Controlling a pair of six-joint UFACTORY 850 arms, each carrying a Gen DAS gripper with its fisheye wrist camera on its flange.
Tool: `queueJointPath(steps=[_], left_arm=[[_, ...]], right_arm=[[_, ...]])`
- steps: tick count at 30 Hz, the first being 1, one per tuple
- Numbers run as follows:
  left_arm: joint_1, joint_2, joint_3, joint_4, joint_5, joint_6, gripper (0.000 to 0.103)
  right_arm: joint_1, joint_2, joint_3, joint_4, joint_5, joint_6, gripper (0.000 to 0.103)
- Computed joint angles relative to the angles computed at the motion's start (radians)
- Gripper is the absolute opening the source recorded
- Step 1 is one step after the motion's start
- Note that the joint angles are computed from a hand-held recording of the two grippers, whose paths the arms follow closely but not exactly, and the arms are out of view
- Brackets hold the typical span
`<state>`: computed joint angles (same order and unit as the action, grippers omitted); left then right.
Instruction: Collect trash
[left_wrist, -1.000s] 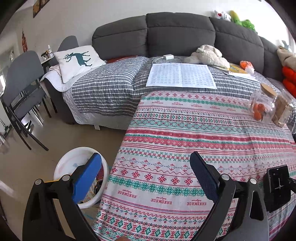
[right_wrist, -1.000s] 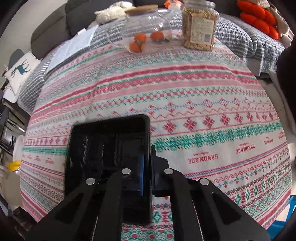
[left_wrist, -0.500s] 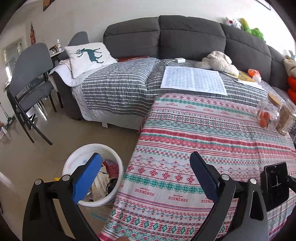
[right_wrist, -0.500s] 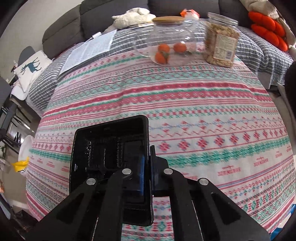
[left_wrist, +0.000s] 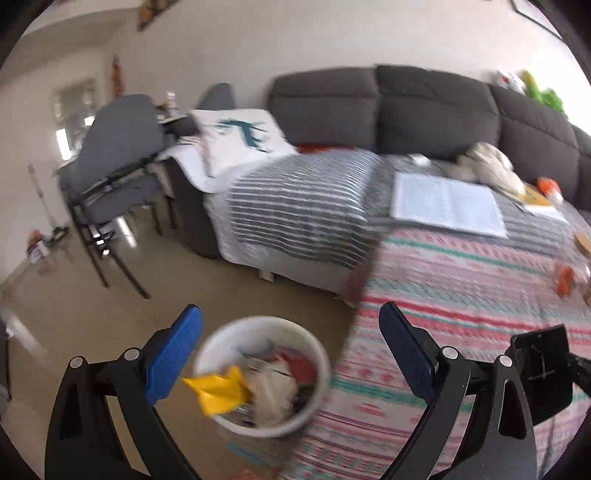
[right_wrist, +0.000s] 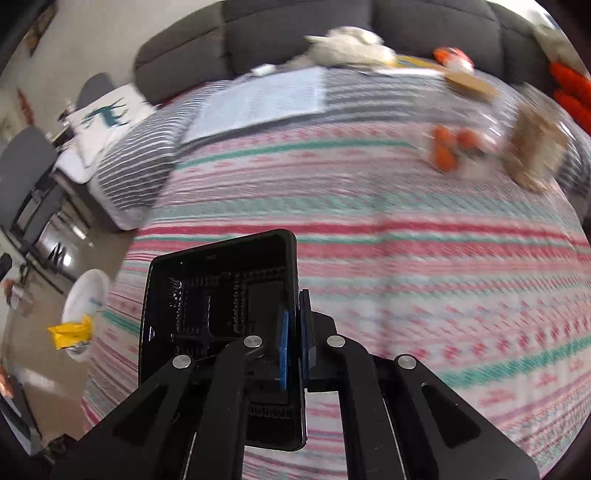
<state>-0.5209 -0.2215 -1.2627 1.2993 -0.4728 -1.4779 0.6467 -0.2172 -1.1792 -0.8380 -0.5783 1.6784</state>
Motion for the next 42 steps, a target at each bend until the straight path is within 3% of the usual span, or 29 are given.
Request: queueJointPath(steps=[11, 19, 21, 22, 23, 24, 28, 32, 35, 37, 39, 42], left_arm=[[0.196, 0.091, 0.062, -0.058, 0.037, -0.181, 0.093], [0.240, 0.099, 0.071, -0.097, 0.037, -0.171, 0.093], [0.242, 0.097, 0.067, -0.106, 0.036, -0.164, 0.093], [0.242, 0.096, 0.064, -0.106, 0.033, -0.167, 0.093], [0.241, 0.096, 0.063, -0.104, 0.030, -0.171, 0.093], [0.240, 0.097, 0.062, -0.094, 0.029, -0.181, 0.093], [0.218, 0.102, 0.068, -0.006, 0.011, -0.254, 0.093], [0.135, 0.118, 0.093, 0.256, -0.108, -0.462, 0.096], [0.061, 0.126, 0.114, 0.413, -0.203, -0.600, 0.096], [0.030, 0.141, 0.130, 0.484, -0.157, -0.703, 0.096], [0.000, 0.128, 0.102, 0.417, -0.073, -0.638, 0.096], [-0.078, 0.082, 0.051, 0.336, -0.065, -0.483, 0.096]], right_arm=[[0.057, -0.355, -0.480, 0.151, 0.035, -0.299, 0.004], [0.090, -0.641, -0.895, 0.375, -0.026, -0.559, 0.006], [0.096, -0.714, -1.011, 0.409, -0.078, -0.596, 0.016], [0.101, -0.741, -1.057, 0.406, -0.101, -0.599, 0.035], [0.105, -0.751, -1.075, 0.384, -0.110, -0.585, 0.048], [0.110, -0.755, -1.086, 0.357, -0.122, -0.568, 0.049], [0.118, -0.684, -0.994, 0.202, -0.143, -0.459, 0.074], [0.119, -0.520, -0.762, -0.033, -0.151, -0.209, 0.096], [0.129, -0.390, -0.592, -0.224, -0.199, -0.029, 0.096], [0.137, -0.315, -0.495, -0.318, -0.260, 0.056, 0.096], [0.142, -0.240, -0.401, -0.372, -0.303, 0.112, 0.096], [0.147, -0.117, -0.255, -0.412, -0.379, 0.169, 0.096]])
